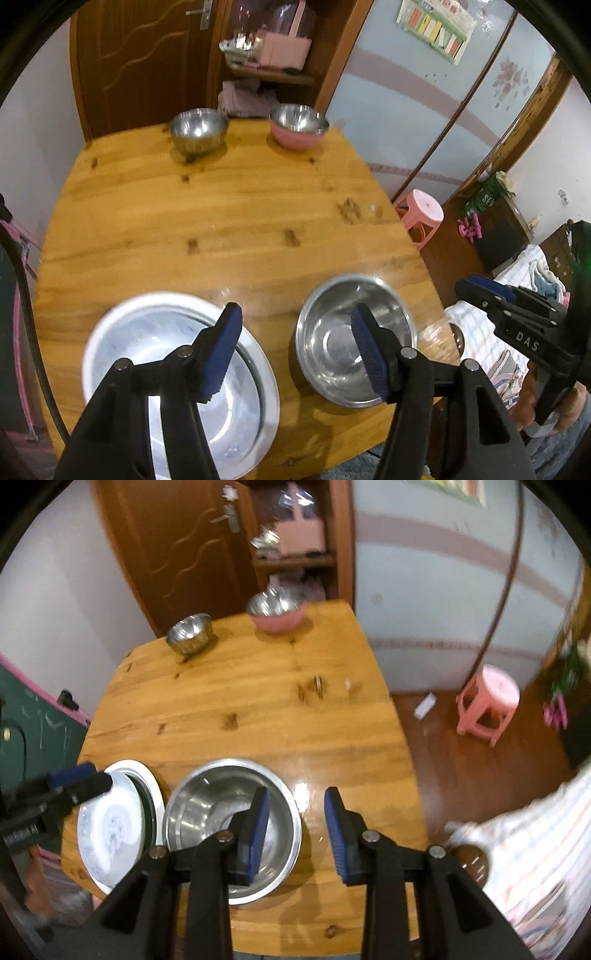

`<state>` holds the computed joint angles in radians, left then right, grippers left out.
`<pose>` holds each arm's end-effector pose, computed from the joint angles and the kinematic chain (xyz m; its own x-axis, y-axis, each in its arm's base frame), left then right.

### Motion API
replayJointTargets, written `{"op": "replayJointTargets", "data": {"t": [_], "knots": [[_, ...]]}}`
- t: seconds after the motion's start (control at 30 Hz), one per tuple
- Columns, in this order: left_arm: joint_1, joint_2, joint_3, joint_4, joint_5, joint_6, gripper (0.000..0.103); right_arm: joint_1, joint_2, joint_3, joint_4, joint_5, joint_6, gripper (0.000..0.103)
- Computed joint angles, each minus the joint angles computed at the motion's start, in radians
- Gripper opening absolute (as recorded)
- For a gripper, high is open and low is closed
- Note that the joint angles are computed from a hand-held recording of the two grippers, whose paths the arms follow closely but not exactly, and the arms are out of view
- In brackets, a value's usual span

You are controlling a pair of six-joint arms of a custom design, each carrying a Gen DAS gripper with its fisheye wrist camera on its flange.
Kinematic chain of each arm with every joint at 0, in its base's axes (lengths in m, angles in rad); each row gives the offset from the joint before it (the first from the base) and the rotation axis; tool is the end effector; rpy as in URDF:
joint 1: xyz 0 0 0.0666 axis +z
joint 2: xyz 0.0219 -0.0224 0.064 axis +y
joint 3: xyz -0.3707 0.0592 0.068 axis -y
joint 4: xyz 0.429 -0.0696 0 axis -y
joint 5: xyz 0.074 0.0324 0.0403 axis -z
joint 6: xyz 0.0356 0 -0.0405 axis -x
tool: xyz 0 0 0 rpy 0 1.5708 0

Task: Organize plates and bowls

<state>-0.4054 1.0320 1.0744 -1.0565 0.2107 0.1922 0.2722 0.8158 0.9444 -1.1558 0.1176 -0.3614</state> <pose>0.3424 -0.1555 0.4094 -0.8589 0.1653 -0.4847 0.3292 0.9033 -0.2752 0.2894 0.0760 0.4085 -0.8448 0.1287 -0.5193 0.0964 0.9914 0.0889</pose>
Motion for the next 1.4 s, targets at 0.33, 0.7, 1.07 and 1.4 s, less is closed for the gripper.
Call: {"op": "replayJointTargets", "data": {"t": [0.33,0.7,1.07,1.4], "knots": [[0.061,0.025,0.187,-0.055,-0.015,-0.077,0.074,-0.088,0.062,0.173,-0.068,-0.115,0.103,0.031],[0.057,0.195,0.457,-0.085,-0.087,-0.115,0.080,-0.227,0.231,0.417,-0.148,-0.129,0.262,0.031],[0.019,0.543,0.796,-0.073,-0.142,-0.081,0.081,-0.312,0.458,0.623,-0.110,-0.130,0.321,0.031],[0.009,0.920,1.128,-0.134,-0.207,-0.023,0.081,-0.323,0.700,0.793,-0.053,-0.213,0.304,0.031]]}}
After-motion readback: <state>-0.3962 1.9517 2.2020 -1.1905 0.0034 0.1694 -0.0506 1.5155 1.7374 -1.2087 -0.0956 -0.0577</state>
